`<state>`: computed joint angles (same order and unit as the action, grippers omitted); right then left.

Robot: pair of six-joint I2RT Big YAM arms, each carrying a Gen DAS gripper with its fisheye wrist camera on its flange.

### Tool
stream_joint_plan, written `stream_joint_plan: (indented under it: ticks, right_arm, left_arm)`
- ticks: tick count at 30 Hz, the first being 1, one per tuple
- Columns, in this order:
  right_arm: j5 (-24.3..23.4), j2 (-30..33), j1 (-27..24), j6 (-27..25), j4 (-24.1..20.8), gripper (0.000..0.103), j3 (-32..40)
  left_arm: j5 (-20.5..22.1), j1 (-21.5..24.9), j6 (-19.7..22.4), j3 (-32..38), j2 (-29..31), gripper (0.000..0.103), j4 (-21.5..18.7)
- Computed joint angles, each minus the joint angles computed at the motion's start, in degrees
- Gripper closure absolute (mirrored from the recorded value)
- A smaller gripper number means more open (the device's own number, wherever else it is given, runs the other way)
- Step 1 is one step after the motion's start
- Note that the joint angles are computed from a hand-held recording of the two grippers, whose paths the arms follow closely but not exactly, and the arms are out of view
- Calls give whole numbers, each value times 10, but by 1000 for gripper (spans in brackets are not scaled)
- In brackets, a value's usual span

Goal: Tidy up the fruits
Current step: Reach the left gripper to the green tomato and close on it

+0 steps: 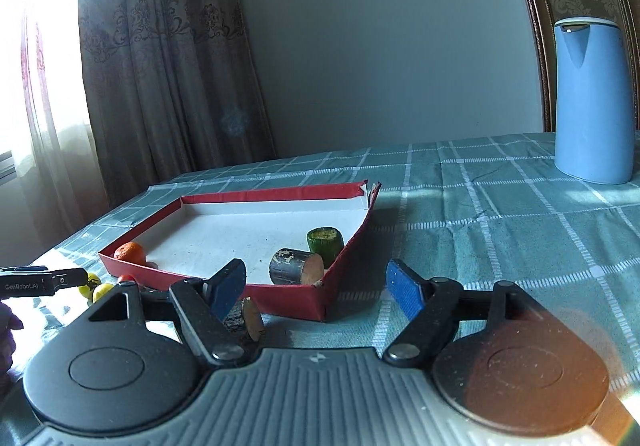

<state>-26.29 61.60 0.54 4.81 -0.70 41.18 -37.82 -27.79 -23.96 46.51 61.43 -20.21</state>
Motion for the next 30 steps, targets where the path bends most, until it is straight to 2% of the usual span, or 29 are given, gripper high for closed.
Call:
stream_joint_plan:
  ticks: [4, 7, 12, 16, 21, 24, 30]
  right_arm:
    - [-21, -2, -4, 7, 4, 26, -4]
    - [-30, -3, -1, 0, -39, 26, 5]
    - [41, -17, 34, -29, -132, 25, 15]
    - [98, -29, 61, -55, -177, 17, 15]
    - [135, -37, 79, -70, -190, 14, 11]
    - [134, -36, 79, -70, -187, 10, 11]
    - [112, -37, 68, -57, -182, 10, 8]
  left_arm:
    - [36, 24, -27, 14, 11, 7, -30]
    - [46, 32, -39, 29, 25, 7, -56]
    - [46, 40, -49, 49, 46, 7, -84]
    - [57, 46, -55, 63, 61, 7, -111]
    - [58, 47, -51, 72, 70, 6, -122]
    - [59, 50, -52, 76, 75, 7, -126]
    - [63, 52, -56, 73, 73, 12, -121]
